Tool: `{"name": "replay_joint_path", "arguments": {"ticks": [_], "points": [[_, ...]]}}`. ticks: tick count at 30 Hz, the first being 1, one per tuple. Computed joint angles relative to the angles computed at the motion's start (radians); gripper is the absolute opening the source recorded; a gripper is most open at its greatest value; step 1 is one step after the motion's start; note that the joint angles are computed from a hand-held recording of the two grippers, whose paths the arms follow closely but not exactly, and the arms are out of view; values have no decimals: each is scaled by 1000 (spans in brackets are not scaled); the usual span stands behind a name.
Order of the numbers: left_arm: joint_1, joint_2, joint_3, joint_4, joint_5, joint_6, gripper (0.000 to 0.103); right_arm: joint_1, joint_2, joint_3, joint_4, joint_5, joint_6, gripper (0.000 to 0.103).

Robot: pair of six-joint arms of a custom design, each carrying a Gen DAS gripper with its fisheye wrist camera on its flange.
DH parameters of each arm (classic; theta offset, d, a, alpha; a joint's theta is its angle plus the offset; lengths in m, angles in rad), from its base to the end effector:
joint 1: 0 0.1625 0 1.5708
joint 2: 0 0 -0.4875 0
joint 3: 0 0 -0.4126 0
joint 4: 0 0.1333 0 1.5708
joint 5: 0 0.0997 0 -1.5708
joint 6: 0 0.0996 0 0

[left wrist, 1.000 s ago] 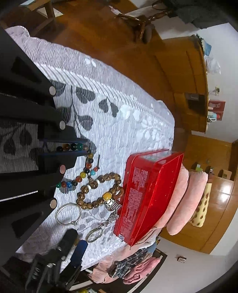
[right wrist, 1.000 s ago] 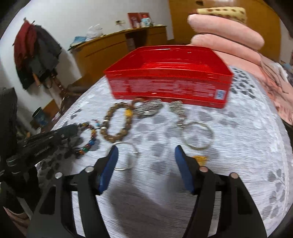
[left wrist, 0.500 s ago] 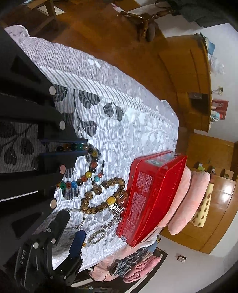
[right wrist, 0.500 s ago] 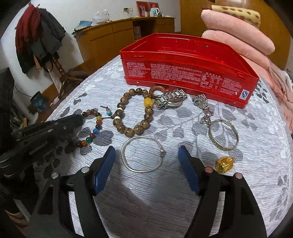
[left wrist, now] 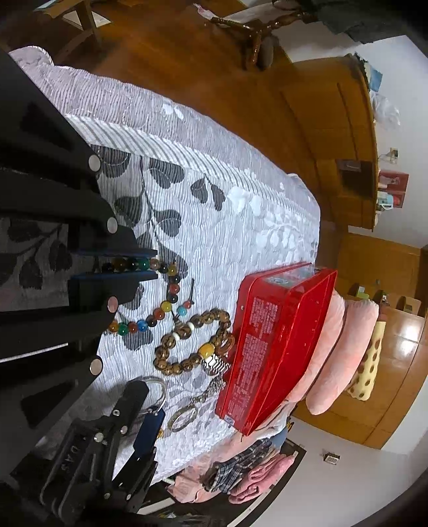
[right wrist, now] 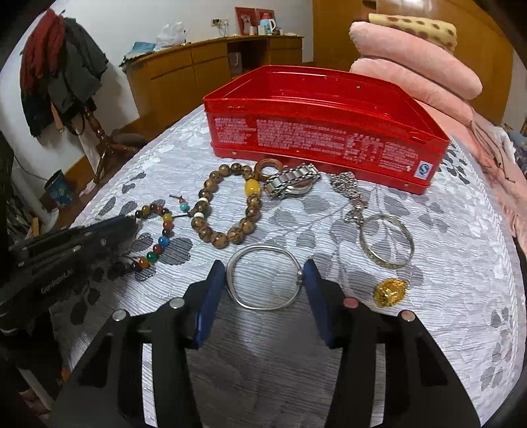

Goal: Organize jewelry
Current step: 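Grasp the silver bangle with the right tool while the left tool grasps the colored bead bracelet, then lower the bangle and bracelet into the red tin and open both tools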

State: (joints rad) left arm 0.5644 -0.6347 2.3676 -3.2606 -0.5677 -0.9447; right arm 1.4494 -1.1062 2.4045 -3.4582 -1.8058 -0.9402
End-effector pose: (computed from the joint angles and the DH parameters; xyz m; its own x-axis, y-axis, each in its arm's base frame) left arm -0.2414 -0.4100 -0.0134 -0.8346 -0.1554 -0.5285 0.2865 0.6970 -0.6573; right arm 0.0528 -0.4761 0.1758 -0.6413 -0.5214 0.5629 -0.7077 0.6855 -0.1712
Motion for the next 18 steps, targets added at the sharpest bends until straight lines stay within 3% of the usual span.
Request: {"name": "replay_joint_path", "arguments": {"ticks": [11, 18], "points": [[-37, 4, -11, -105, 33, 79, 8, -9, -67, -8, 23, 47, 17, 48], [-36, 14, -61, -177, 44, 197, 8, 0, -85, -42, 56, 64, 41, 48]]}}
